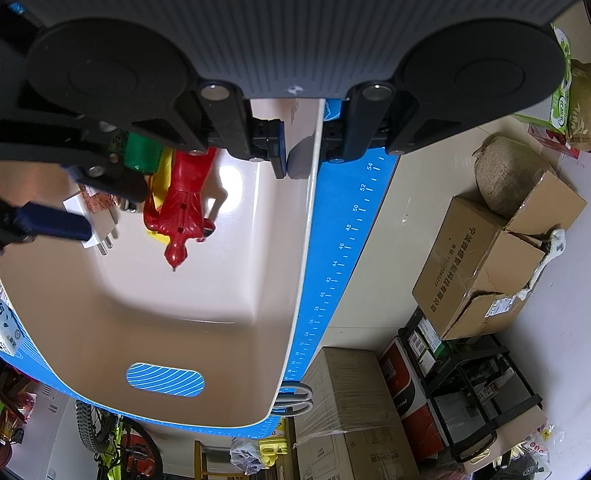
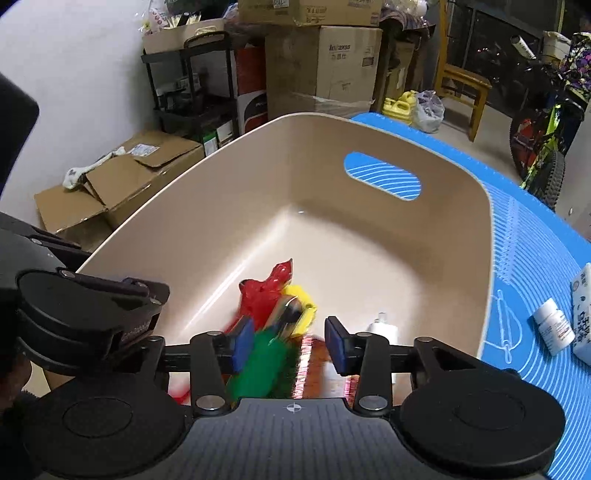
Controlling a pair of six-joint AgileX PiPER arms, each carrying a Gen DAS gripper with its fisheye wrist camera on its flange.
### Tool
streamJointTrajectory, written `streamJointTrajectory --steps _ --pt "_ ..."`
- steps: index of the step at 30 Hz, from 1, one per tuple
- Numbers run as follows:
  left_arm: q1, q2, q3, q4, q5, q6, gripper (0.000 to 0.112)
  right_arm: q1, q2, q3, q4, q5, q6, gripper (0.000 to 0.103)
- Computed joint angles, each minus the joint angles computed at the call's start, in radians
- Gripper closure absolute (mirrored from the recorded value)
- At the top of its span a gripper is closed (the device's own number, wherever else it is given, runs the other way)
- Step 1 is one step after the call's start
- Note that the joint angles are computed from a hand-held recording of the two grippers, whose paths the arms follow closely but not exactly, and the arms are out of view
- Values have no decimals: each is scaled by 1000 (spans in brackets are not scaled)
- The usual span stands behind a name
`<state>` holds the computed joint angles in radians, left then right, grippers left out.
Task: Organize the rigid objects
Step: 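Carry the green bottle into the bin and release it beside the red box, then grasp the black earbud case on the mat with the right gripper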
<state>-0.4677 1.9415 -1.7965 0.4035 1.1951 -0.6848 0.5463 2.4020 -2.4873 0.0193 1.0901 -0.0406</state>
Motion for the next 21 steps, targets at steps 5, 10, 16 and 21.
streamJointTrajectory --steps 5,10,16,21 --pt "0 2 0 1 -1 -1 100 -28 -95 153 17 -99 14 34" --pt "0 2 0 1 -2 -1 99 -67 -158 229 24 -161 30 28" --pt "-1 1 5 3 -5 -4 99 -129 -229 320 19 -261 48 22" --pt "-1 1 6 4 -4 -4 99 -197 -249 344 41 -289 76 20"
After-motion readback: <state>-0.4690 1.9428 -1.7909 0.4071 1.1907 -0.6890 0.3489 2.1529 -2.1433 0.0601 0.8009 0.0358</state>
